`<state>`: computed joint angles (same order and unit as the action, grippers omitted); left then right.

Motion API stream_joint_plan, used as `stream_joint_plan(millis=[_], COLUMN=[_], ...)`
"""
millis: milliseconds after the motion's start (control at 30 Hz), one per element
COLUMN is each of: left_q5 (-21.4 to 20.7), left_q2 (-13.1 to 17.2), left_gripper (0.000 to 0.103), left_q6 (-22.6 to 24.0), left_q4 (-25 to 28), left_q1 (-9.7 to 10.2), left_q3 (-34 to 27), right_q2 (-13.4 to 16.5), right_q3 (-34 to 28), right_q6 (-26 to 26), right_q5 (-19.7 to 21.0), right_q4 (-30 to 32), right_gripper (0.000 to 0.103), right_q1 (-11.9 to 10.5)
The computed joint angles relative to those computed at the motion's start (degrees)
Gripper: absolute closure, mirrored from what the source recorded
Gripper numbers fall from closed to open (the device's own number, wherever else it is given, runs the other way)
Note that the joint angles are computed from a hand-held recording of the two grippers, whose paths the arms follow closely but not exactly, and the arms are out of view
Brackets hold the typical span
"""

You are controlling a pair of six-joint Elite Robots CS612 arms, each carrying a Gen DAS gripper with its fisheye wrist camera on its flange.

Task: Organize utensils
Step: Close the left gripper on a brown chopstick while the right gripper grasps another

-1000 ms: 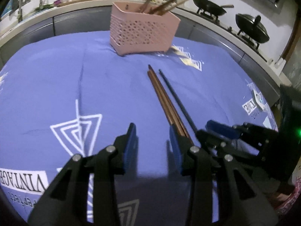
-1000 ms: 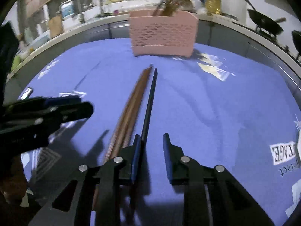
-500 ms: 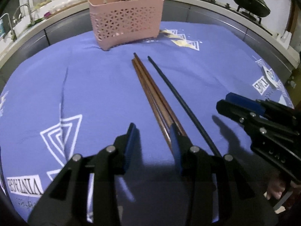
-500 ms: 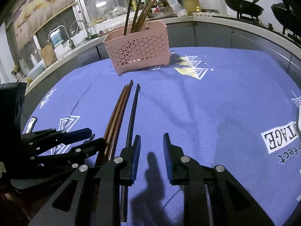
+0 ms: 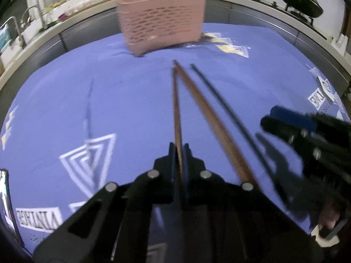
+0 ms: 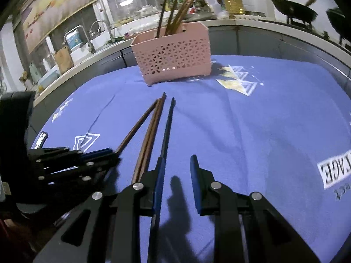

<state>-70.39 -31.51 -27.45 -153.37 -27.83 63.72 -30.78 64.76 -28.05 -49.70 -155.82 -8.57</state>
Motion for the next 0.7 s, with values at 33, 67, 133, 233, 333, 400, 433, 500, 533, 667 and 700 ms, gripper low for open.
stream_joint_plan(millis=[33, 67, 133, 233, 333, 400, 433, 500, 533, 667, 700], left_q5=[-0.1, 0.0, 0.2, -0.9, -1.2, -0.3, -0.3, -0.8, -0.9, -3.0, -3.7], left_q2=[-0.7, -1.1, -2.1, -2.6, -1.8, -0.7, 0.2, 1.5, 2.3, 5.0, 5.4], left_gripper=[0.096, 0.096, 0.096, 0.087, 0.083, 0.08, 0.08, 0.08, 0.08, 0.085, 0.096], left_q6=[-0.3, -0.7, -2.0, -2.3, -0.4, 1.5, 2.9, 4.3, 5.1, 6.0, 5.8], left_q4=[-0.6, -1.0, -1.2, -1.1, 0.0, 0.7, 1.3, 2.2, 2.7, 4.3, 4.4], left_q1=[0.26, 0.43, 0.94, 1.73, 2.24, 2.43, 2.68, 3.0, 3.25, 4.39, 4.63], left_q3=[1.3, 2.2, 4.0, 4.7, 2.8, 0.8, -1.0, -3.6, -5.3, -10.9, -11.7], right_q2=[0.3, 0.5, 1.7, 3.6, 5.7, 6.6, 7.2, 7.9, 8.2, 10.2, 10.7], right_q3=[-1.1, -1.8, -5.2, -10.4, -15.8, -18.1, -19.5, -21.3, -22.2, -27.2, -28.4], right_q6=[-1.0, -1.5, -3.4, -4.8, -5.9, -6.6, -7.1, -7.7, -8.1, -9.8, -10.2], right_q5=[-0.1, -0.2, -0.6, -1.0, -2.4, -3.3, -3.9, -5.5, -6.3, -8.1, -8.3], right_q4=[1.5, 2.7, 8.0, 15.4, 20.7, 22.5, 23.5, 24.1, 24.6, 29.0, 29.9], right_gripper=[0.078, 0.078, 0.078, 0.078, 0.078, 0.078, 0.078, 0.078, 0.078, 0.079, 0.087], right_q1=[0.3, 0.4, 1.0, 1.7, 2.6, 3.1, 3.4, 4.0, 4.3, 5.1, 5.2])
